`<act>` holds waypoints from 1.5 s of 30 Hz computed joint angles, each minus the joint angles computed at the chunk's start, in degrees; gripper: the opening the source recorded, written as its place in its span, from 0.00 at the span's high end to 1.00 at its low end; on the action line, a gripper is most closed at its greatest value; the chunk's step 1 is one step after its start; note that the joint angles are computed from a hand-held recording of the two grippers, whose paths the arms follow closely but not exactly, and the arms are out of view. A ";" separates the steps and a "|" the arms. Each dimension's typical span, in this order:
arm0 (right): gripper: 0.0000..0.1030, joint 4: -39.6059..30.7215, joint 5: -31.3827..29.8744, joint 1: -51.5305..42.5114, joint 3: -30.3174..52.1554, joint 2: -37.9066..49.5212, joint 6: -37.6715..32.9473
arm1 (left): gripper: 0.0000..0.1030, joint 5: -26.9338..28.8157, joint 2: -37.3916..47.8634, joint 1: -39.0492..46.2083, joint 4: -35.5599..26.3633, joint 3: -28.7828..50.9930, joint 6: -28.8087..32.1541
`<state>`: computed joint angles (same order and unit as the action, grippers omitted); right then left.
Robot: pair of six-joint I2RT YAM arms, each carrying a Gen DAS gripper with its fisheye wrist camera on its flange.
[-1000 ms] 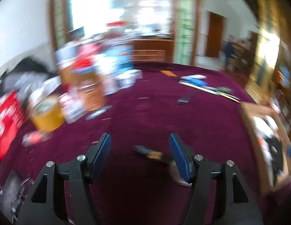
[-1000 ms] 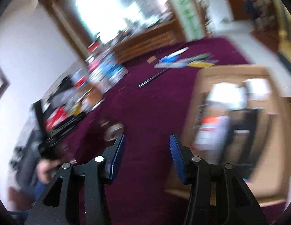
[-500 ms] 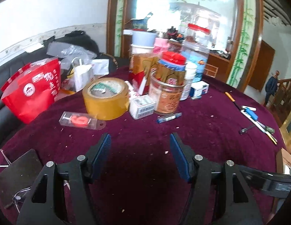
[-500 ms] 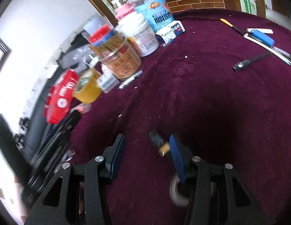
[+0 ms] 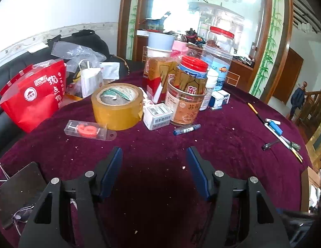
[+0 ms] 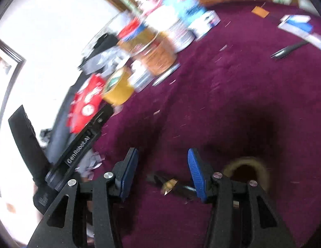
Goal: Organize rigid objects
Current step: 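Move both open tools back toward the black tape roll on the table, then grasp the black tape roll with the right tool while the left tool grasps the black-and-gold marker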
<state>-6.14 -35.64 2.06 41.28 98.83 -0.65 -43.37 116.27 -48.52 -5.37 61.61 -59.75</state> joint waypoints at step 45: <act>0.50 8.57 3.82 -11.81 -10.75 -2.51 -12.85 | 0.39 30.15 5.19 -6.58 0.00 4.19 58.70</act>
